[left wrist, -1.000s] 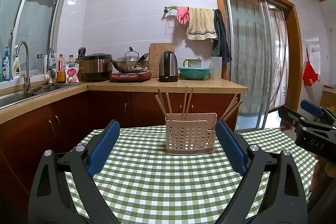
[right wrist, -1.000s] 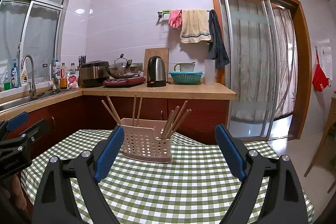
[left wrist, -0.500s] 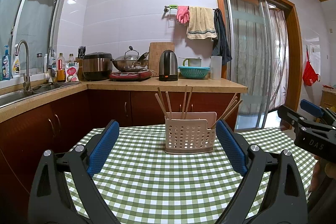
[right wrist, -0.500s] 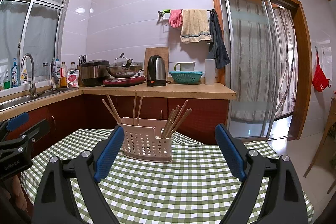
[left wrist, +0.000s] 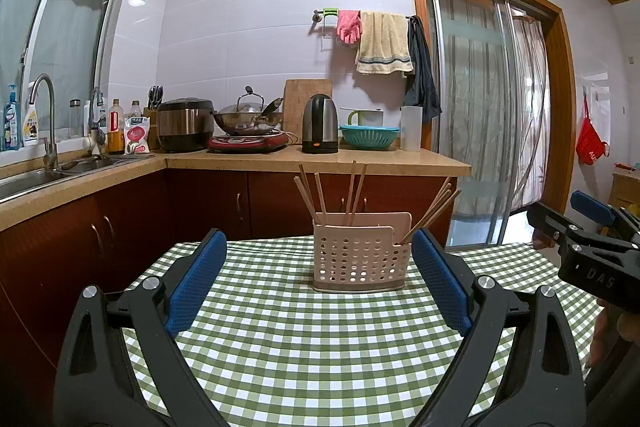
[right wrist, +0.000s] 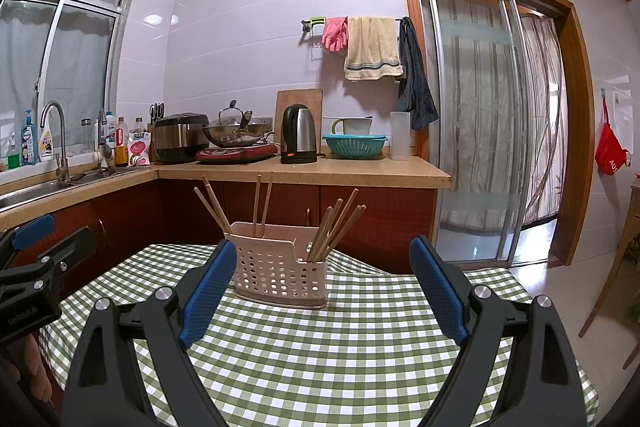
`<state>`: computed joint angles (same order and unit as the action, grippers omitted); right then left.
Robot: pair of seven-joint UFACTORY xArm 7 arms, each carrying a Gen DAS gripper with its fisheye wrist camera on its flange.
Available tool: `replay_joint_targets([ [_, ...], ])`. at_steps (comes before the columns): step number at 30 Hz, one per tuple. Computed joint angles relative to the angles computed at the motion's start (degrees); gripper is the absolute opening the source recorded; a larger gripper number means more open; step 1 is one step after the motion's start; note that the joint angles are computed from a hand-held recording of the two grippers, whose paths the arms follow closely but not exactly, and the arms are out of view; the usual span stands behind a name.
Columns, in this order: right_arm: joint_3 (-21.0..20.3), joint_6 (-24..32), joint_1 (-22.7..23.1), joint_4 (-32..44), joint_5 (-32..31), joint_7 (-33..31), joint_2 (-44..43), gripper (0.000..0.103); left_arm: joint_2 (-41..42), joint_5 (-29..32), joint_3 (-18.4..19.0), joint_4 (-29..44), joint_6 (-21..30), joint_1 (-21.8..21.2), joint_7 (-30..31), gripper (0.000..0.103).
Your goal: Organize utensils
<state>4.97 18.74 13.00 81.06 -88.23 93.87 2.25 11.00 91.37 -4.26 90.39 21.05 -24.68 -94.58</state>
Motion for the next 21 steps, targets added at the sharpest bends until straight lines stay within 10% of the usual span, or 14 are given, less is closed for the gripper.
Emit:
replay_joint_targets([
  [13,0.01,0.05,0.05,-0.04,0.23,-0.26,-0.06,0.086,-0.76,4.33,-1.11,-1.08,1.83,-0.04,-4.76,0.099],
  [21,0.20,0.32,0.30,-0.49,0.20,-0.12,-0.14,0.086,1.02,-3.40,-0.42,0.75,2.73,-1.14,4.13,0.099],
])
